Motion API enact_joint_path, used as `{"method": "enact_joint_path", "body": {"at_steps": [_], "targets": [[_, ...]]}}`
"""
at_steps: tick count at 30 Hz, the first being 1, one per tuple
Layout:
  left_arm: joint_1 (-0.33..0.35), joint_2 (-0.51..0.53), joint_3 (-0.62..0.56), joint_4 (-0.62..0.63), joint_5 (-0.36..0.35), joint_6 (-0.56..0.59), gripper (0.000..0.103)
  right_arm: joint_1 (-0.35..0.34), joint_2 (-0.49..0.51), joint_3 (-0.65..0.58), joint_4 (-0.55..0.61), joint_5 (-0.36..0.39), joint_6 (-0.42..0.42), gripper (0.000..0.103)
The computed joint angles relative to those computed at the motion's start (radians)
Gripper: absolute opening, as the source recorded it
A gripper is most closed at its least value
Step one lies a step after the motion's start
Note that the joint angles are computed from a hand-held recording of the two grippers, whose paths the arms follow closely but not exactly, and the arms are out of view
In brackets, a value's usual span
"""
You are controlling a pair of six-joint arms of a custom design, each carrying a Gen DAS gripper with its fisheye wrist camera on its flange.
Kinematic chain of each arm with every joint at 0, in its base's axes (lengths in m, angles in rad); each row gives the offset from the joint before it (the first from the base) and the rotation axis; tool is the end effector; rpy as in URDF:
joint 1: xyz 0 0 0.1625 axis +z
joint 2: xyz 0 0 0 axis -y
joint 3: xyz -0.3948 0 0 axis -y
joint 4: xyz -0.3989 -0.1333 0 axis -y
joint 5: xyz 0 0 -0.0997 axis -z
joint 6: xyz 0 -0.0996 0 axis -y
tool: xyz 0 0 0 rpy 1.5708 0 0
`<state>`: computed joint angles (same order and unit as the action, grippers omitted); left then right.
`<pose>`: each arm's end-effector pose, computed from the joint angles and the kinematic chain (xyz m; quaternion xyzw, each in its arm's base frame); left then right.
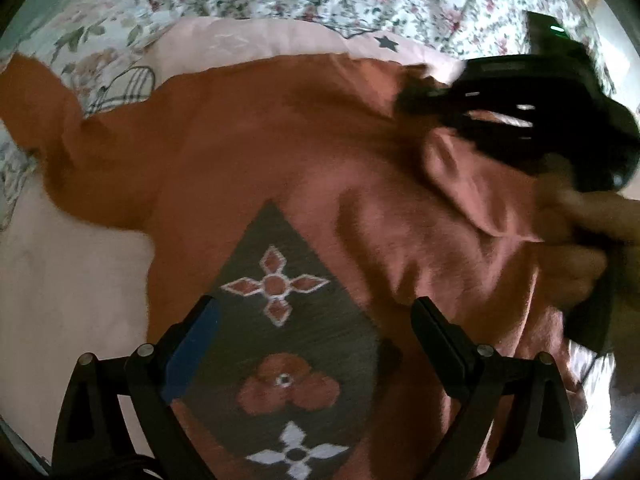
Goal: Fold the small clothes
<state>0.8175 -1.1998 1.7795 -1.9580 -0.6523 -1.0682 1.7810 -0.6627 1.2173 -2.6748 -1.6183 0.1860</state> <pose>-0.2303 -0.5561 0.2335 -0.0978 0.8879 -0.2957 0.3386 0.2900 -0.7432 0.1626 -0.0052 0.9622 -0.2704 0.0310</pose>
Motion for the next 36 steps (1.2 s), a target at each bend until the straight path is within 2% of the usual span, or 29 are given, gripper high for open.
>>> {"method": "enact_joint_path", "body": {"at_steps": [4, 6, 9, 10, 11, 13, 15, 19, 22, 23, 24, 25, 26, 27, 28, 30, 33, 36], "targets": [[0.012, -0.032, 0.021, -0.017, 0.008, 0.001, 0.097, 0.016, 0.107, -0.129, 0.092, 0.02, -0.015, 0.01], [0.03, -0.032, 0.017, -0.056, 0.012, 0.039, 0.097, 0.014, 0.149, -0.198, 0.143, 0.026, -0.022, 0.011], [0.062, -0.021, 0.011, -0.166, 0.003, 0.145, 0.097, 0.009, 0.189, -0.277, 0.225, 0.039, -0.011, 0.019], [0.074, -0.013, 0.001, -0.19, -0.002, 0.173, 0.097, 0.007, 0.195, -0.29, 0.249, 0.049, 0.0, 0.025], [0.093, 0.002, -0.015, -0.229, -0.011, 0.217, 0.097, 0.0, 0.178, -0.266, 0.238, 0.075, 0.006, 0.031], [0.122, 0.02, -0.04, -0.27, -0.024, 0.26, 0.097, -0.001, 0.148, -0.224, 0.201, 0.067, 0.003, 0.033], [0.173, 0.051, -0.082, -0.341, -0.07, 0.315, 0.097, -0.005, 0.109, -0.174, 0.165, 0.058, 0.009, 0.033], [0.257, 0.107, -0.162, -0.414, -0.182, 0.351, 0.097, -0.019, -0.014, -0.002, 0.05, 0.037, 0.032, 0.033], [0.282, 0.146, -0.206, -0.458, -0.193, 0.386, 0.095, -0.032, -0.11, 0.126, -0.019, 0.005, 0.039, 0.033], [0.282, 0.155, -0.215, -0.467, -0.192, 0.4, 0.087, -0.037, -0.15, 0.179, -0.043, -0.023, 0.044, 0.033], [0.284, 0.167, -0.226, -0.49, -0.2, 0.436, 0.067, -0.04, -0.169, 0.201, -0.052, -0.037, 0.047, 0.033], [0.284, 0.174, -0.235, -0.48, -0.203, 0.446, 0.059, -0.045, -0.203, 0.245, -0.075, -0.06, 0.052, 0.033], [0.279, 0.18, -0.243, -0.462, -0.193, 0.449, 0.042, -0.05, -0.226, 0.274, -0.09, -0.078, 0.06, 0.033], [0.276, 0.187, -0.25, -0.458, -0.185, 0.475, 0.013, -0.052, -0.237, 0.289, -0.098, -0.09, 0.065, 0.033], [0.273, 0.185, -0.249, -0.451, -0.186, 0.485, 0.003, -0.057, -0.262, 0.321, -0.114, -0.11, 0.07, 0.033], [0.247, 0.18, -0.243, -0.448, -0.116, 0.5, 0.004, -0.061, -0.286, 0.352, -0.135, -0.136, 0.07, 0.033], [0.22, 0.142, -0.199, -0.518, -0.043, 0.529, 0.002, -0.067, -0.334, 0.41, -0.173, -0.192, 0.077, 0.033], [0.229, 0.104, -0.173, -0.437, 0.034, 0.443, 0.0, -0.077, -0.366, 0.455, -0.216, -0.258, 0.077, 0.033]]}}
